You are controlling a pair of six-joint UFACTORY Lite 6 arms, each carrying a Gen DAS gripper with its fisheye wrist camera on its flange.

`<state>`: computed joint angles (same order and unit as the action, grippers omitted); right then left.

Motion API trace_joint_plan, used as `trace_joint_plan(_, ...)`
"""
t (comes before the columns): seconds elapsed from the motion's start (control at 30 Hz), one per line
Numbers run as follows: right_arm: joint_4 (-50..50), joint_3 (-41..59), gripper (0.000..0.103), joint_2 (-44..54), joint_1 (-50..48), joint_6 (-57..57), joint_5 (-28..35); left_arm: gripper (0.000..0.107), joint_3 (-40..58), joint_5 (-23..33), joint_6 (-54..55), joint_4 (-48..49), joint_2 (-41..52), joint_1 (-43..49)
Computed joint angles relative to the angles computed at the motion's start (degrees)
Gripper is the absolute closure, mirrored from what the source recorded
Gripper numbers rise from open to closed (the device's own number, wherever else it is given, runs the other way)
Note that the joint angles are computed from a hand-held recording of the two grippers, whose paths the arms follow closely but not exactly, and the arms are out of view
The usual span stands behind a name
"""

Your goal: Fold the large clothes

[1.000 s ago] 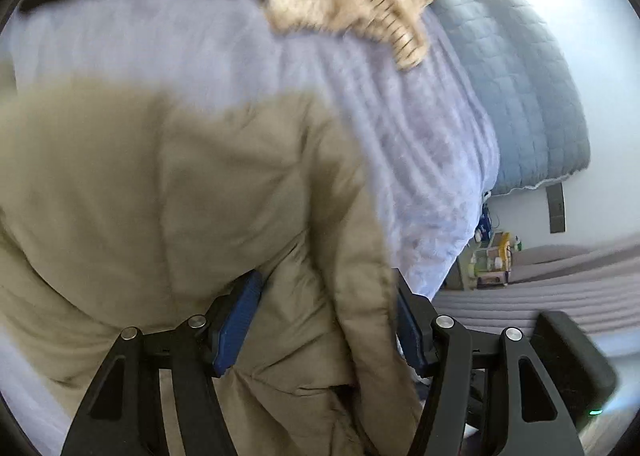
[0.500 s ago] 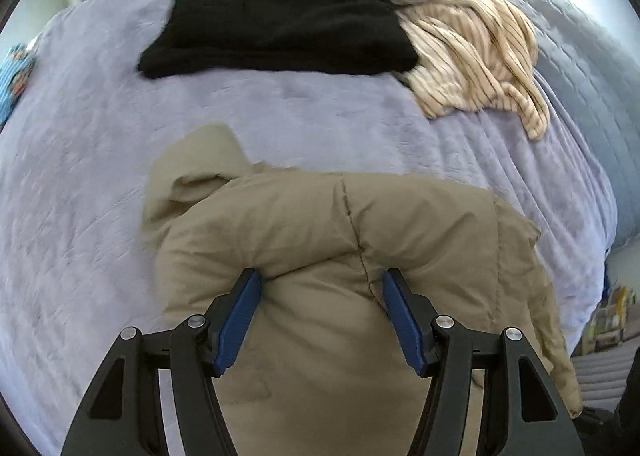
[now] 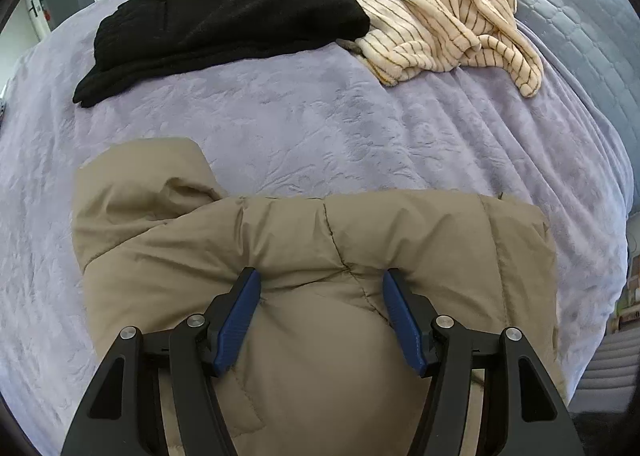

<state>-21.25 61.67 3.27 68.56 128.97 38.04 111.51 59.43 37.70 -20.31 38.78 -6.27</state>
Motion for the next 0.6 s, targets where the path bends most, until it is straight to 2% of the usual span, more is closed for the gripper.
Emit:
trace_joint_plan(0.1,-4.5,2.9,0.087,-4.2,1.6,-1.0,10.4,0.043,2.0,1.0,-0.4,0.2,1.4,0.5)
trace_joint_plan(0.17,-5.3,4.8,0.086,-4.7,-0.1,-5.5,12.6,0.043,1.9,0.8,-0.6,0.4,1.3,0.4)
trace_joint_plan(0.27,-3.1,6.3,0.086,-2.1,-3.9,-13.5,6.9,0.043,0.6,0.0,-1.9,1.7,0.1,-0.1)
trace_joint_plan(0.37,6.5,7.9,0.086,4.3,-9.2,-27.6,0.3,0.043,0.6,0.5,-4.5,3.4,-1.0,-0.1)
trace_joint_plan(0.47,13.8,9.7,0.086,8.7,-10.8,-36.3,-2.1,0.043,1.6,2.1,-6.4,5.3,-2.1,0.5)
trace_joint_plan(0.6,17.0,8.6,0.086,8.9,-11.7,-40.0,-4.3,0.043,4.0,5.9,-8.2,7.1,-3.5,2.6)
